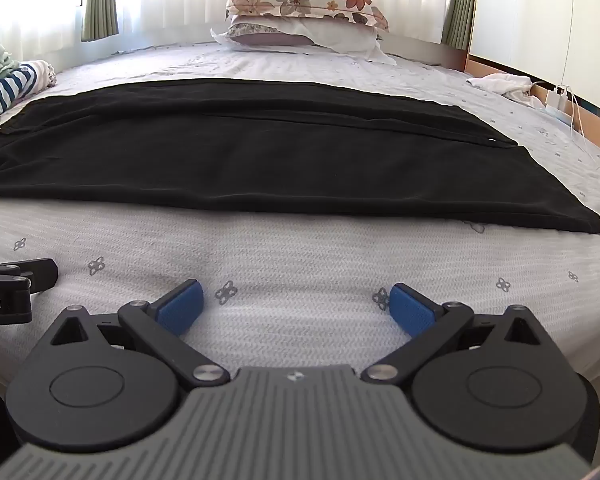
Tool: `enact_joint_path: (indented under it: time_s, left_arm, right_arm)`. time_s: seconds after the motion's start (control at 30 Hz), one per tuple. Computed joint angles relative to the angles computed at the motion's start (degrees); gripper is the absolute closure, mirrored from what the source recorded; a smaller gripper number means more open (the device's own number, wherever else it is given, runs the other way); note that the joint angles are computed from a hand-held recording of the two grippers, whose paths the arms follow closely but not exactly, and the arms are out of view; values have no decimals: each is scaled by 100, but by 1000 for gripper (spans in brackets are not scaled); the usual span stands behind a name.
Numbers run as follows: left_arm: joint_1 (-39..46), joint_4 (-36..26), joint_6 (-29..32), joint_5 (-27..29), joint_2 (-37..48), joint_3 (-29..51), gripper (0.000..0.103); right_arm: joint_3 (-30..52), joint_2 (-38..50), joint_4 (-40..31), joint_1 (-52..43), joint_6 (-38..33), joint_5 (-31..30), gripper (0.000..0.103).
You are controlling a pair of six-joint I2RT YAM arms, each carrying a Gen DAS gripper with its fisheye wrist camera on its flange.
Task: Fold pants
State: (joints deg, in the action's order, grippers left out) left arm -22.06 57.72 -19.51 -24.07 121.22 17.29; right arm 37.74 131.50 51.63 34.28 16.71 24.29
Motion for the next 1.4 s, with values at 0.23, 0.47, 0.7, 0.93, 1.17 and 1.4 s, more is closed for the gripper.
enact_joint_path:
  time_s: [0.23,0.47,0.7,0.93,1.17,1.4]
  left_arm:
    - [-80,-86,-49,-73,-9,43,0]
    - [5,4,-14,18,-1,-1,0]
    - [9,12,-11,24,-1,-5,0]
    - [7,8,-12,20,-1,-3,0]
    - [7,8,-12,20,-1,-3,0]
    - [7,8,-12,20,-1,-3,0]
  right_arm:
    - [-6,13,28,16,14,12,0]
    - [-9,11,26,19,12,18,0]
    - [-29,17,63,16,7,20,0]
    - [-38,12,72,18,6,25,0]
    - [-44,18,88,20,5,29,0]
    - [-47,27,105,23,5,33,0]
